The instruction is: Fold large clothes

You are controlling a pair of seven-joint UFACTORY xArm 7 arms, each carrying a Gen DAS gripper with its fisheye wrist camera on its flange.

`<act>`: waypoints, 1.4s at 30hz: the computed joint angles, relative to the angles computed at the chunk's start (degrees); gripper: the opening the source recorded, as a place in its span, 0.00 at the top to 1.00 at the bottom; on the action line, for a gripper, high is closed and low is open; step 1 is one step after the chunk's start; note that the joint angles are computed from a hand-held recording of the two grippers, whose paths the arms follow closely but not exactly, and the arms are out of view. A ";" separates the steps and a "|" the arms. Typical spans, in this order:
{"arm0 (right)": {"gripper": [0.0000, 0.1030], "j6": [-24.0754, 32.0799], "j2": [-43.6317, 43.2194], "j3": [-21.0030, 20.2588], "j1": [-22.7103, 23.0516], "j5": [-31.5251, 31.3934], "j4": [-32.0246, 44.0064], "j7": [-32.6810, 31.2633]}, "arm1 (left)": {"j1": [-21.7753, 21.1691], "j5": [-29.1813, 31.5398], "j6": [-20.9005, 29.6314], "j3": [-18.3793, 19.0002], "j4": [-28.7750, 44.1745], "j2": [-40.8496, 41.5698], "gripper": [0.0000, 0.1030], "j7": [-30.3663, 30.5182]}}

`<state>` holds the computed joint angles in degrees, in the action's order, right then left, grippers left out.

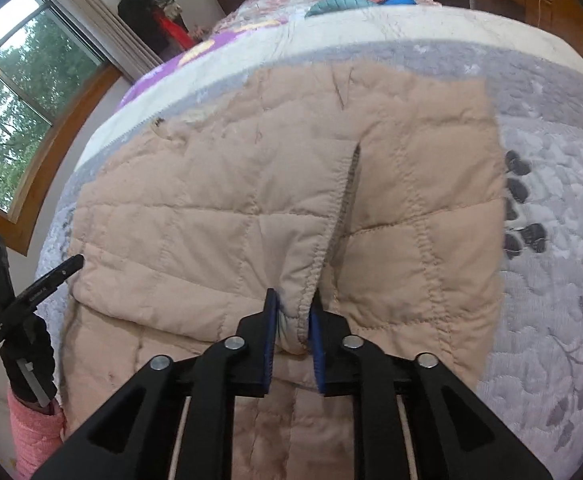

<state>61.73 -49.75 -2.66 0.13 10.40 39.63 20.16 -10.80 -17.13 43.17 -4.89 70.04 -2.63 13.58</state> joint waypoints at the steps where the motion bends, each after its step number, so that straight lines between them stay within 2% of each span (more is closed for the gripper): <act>1: 0.81 -0.10 -0.75 0.38 -0.34 -0.54 0.42 0.22 | 0.07 -0.70 -0.28 0.14 -0.24 -0.96 0.56 0.19; 4: 0.80 -0.28 -3.17 3.00 -2.15 -4.14 2.89 2.03 | -0.52 -4.10 -0.91 0.53 -0.99 -4.03 0.56 2.00; 6: 0.80 -1.51 -2.93 3.17 -0.53 -3.60 3.75 1.85 | -1.47 -5.75 -0.57 0.36 -0.92 -5.31 0.56 3.49; 9: 0.80 -2.81 -0.23 3.11 2.47 -1.59 4.44 1.06 | -3.23 -4.32 -1.44 -1.10 -1.23 -5.68 0.56 3.58; 16: 0.81 -4.77 5.03 4.23 3.93 -1.24 1.76 2.24 | -5.32 2.43 -0.91 -3.09 -2.06 -1.53 0.56 -0.53; 17: 0.85 -4.54 5.41 4.02 3.90 -1.30 1.30 2.36 | -5.41 2.64 -1.30 -3.02 -2.48 -1.07 0.55 -0.16; 22: 0.86 -8.09 4.32 4.00 4.51 -0.57 -2.92 2.30 | -5.57 1.41 -3.14 -2.74 -3.96 -0.44 0.54 1.83; 25: 0.86 -6.68 4.25 3.99 4.65 -0.79 -1.77 2.97 | -5.47 1.66 -2.09 -2.76 -2.83 0.08 0.54 0.13; 27: 0.82 -6.74 2.01 3.03 5.24 0.07 -1.85 2.34 | -5.34 1.98 -0.77 -2.72 -1.93 -0.51 0.56 -1.43; 30: 0.82 -5.55 -0.30 3.71 4.23 -1.34 -0.62 2.65 | -5.62 -1.33 -1.61 -2.23 -3.97 -4.00 0.56 1.28; 34: 0.82 -3.39 1.39 4.07 2.83 -2.63 -0.41 4.06 | -6.02 0.97 -1.61 -2.71 -4.51 -3.89 0.56 0.36; 37: 0.86 -5.67 2.06 2.57 3.41 -1.23 -3.07 3.16 | -5.99 1.04 -1.61 -2.55 -4.35 -1.49 0.54 0.51; 39: 0.86 -6.65 2.11 2.45 3.44 -0.95 -3.66 2.89 | -5.86 -0.82 -2.20 -2.36 -4.09 -0.60 0.54 1.16; 42: 0.85 -6.20 1.37 1.65 3.65 -0.10 -3.09 2.45 | -5.60 -0.40 -0.86 -2.52 -3.21 -0.65 0.56 -1.13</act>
